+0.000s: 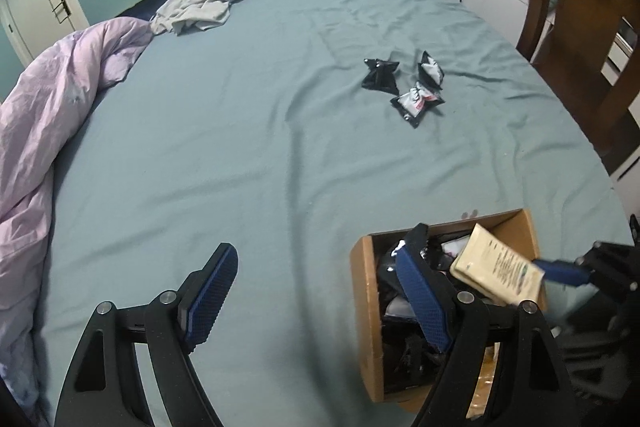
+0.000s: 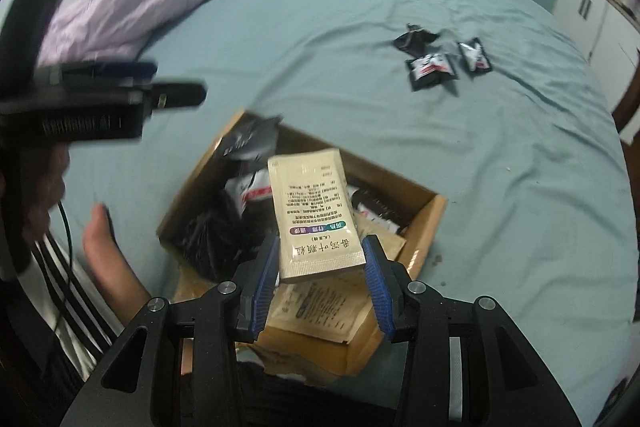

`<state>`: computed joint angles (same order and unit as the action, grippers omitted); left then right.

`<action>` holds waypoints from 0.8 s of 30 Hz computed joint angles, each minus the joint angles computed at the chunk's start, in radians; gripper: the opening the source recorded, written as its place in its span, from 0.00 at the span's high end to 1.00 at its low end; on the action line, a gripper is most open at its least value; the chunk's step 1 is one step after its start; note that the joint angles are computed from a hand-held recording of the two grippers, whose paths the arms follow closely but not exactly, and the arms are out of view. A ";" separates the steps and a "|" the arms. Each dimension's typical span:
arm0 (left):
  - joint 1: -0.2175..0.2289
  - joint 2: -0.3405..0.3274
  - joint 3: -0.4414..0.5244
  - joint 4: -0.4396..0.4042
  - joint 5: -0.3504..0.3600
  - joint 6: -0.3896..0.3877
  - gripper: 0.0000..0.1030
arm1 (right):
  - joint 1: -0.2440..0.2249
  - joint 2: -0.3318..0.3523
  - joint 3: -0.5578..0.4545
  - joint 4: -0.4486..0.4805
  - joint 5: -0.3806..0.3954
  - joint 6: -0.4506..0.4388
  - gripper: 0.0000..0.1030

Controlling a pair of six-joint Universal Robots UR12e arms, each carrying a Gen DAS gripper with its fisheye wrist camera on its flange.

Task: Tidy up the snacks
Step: 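Carry both items over the box and open both tools to drop them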

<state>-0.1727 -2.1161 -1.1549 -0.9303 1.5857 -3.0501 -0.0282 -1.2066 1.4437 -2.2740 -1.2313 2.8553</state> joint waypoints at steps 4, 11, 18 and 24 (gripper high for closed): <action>-0.004 -0.001 -0.001 0.000 0.005 0.020 0.20 | 0.014 0.010 -0.016 0.032 -0.035 -0.028 0.60; -0.004 -0.003 0.003 -0.007 0.013 0.014 0.20 | -0.028 0.020 -0.017 0.047 0.112 0.104 0.34; -0.005 -0.005 0.003 -0.016 0.033 0.005 0.20 | -0.093 0.006 0.032 -0.073 0.245 0.334 0.31; -0.007 0.002 -0.007 0.003 0.022 0.030 0.20 | -0.102 -0.003 0.061 -0.190 0.131 0.499 0.30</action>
